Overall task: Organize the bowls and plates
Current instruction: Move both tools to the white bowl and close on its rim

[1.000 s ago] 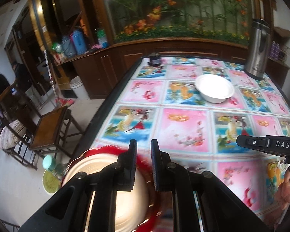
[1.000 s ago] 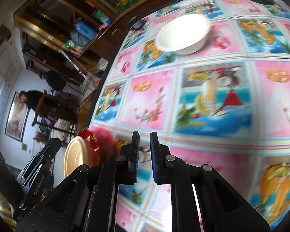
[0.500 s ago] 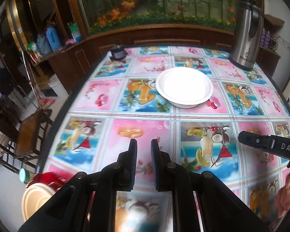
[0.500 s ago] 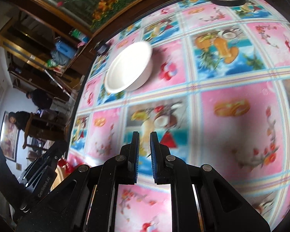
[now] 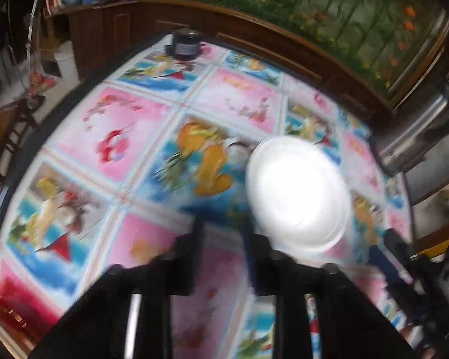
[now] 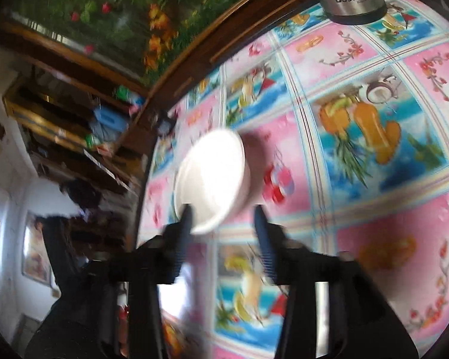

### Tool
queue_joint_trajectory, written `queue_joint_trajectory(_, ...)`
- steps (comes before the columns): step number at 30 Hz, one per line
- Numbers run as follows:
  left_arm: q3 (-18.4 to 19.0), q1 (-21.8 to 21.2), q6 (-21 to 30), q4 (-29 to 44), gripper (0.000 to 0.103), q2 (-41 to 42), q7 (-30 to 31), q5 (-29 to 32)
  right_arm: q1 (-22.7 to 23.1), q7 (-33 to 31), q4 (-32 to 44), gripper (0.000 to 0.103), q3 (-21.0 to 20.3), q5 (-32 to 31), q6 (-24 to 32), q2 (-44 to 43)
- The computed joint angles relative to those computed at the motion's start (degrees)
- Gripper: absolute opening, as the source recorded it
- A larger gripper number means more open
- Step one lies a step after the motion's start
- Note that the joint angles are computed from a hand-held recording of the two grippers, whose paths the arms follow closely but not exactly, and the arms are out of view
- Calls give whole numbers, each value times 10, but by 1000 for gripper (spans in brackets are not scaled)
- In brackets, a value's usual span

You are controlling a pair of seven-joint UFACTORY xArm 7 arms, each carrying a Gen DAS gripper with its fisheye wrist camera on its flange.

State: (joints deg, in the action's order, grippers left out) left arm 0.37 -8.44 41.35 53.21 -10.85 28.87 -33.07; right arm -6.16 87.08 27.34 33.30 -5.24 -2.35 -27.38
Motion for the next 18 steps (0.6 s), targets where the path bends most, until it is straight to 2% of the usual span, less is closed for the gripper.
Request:
queue_joint_trajectory(1,1,-3,8,12,47,11,-1,-12,-18,3,7,48,13,-4,1,7)
queue_joint_trajectory(4,-4,-2,19,43,51,40,-12,-30,-45,6,28,48,30,-21,18,29)
queue_joint_trajectory(6,-10,1,22,59,56,55,-21,-28,-56,10,34,48,33,-33,-3,51)
queue_joint_trajectory(12,-27,5,29,87,56,88,-39,-17,-119,5,49,48,88,-33,-45,108)
queue_joint_trajectory(14,-31,5,26,90,56,94,-41,-16,-149,-3,52,49,119,-23,-55,119)
queue_joint_trajectory(18,-41,1,-11,75,56,91,-46,1,-172,-25,48,49,145,2,-65,111)
